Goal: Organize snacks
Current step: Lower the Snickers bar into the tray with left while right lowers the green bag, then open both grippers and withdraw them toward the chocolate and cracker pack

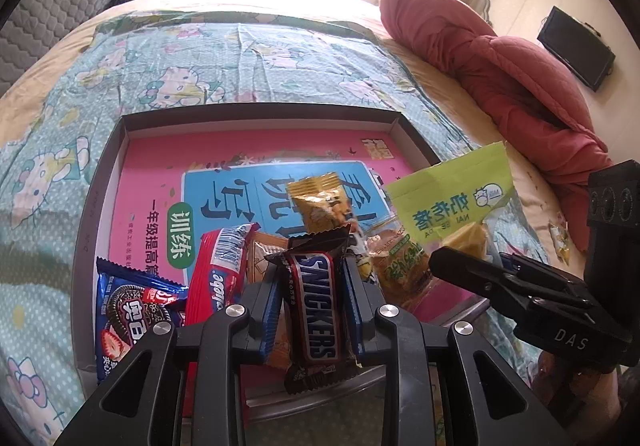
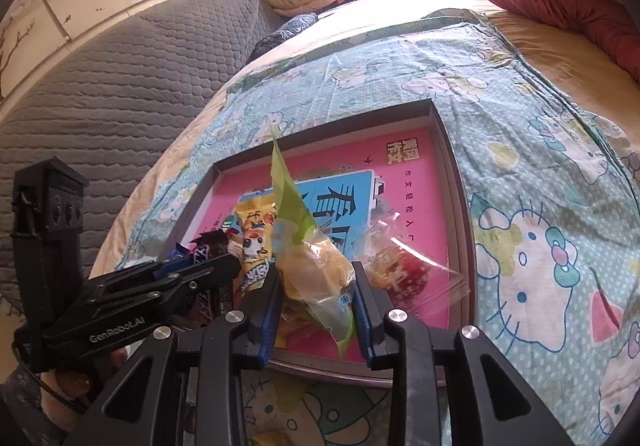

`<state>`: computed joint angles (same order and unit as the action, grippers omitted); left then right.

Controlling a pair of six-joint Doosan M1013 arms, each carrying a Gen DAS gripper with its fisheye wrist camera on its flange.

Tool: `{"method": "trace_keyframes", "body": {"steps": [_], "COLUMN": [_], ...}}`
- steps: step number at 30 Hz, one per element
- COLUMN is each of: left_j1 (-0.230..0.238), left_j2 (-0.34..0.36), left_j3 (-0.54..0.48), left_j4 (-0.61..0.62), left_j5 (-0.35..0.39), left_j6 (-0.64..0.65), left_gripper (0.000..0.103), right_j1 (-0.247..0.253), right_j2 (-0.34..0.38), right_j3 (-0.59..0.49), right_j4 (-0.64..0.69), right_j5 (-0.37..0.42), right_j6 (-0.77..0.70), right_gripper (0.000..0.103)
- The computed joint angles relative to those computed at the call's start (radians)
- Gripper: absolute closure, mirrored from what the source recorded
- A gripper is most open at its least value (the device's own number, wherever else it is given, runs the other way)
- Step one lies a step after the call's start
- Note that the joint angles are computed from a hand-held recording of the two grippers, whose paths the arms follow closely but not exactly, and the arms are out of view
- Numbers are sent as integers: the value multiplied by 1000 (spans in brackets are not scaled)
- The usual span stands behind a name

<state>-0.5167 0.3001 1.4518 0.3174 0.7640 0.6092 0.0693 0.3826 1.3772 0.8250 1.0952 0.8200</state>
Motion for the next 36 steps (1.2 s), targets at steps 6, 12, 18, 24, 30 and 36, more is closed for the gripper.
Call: {"method": "trace_keyframes", "body": {"steps": [6,12,18,24,30,36], "left_j1": [0,-1,-1,-1,-1,-1], "left_j2": [-1,-1,-1,1,2,0], "left_j3": [2,1,-1,-4,-5,-5], "left_j4": [-2,-3,-6,-7,-10,-15], "left_j5": [1,-1,1,5,8,8], "left_j6": [-1,0,4,10,16,24], "left_gripper": [74,74,74,74,74,74], "right_j1": [7,12,16,18,18,13], "right_j2": [0,-9,-20,-22,-31,-35], "right_j3": [0,7,15,14,19,20], "right_j4": [-23,-43,-56,-61,-64,-50], "right_j5": [-10,-35,-55,-52,-70,-78], "right_j6": [0,-13,-22,-25,-29,-33], "right_gripper": [70,70,70,69,67,66]}}
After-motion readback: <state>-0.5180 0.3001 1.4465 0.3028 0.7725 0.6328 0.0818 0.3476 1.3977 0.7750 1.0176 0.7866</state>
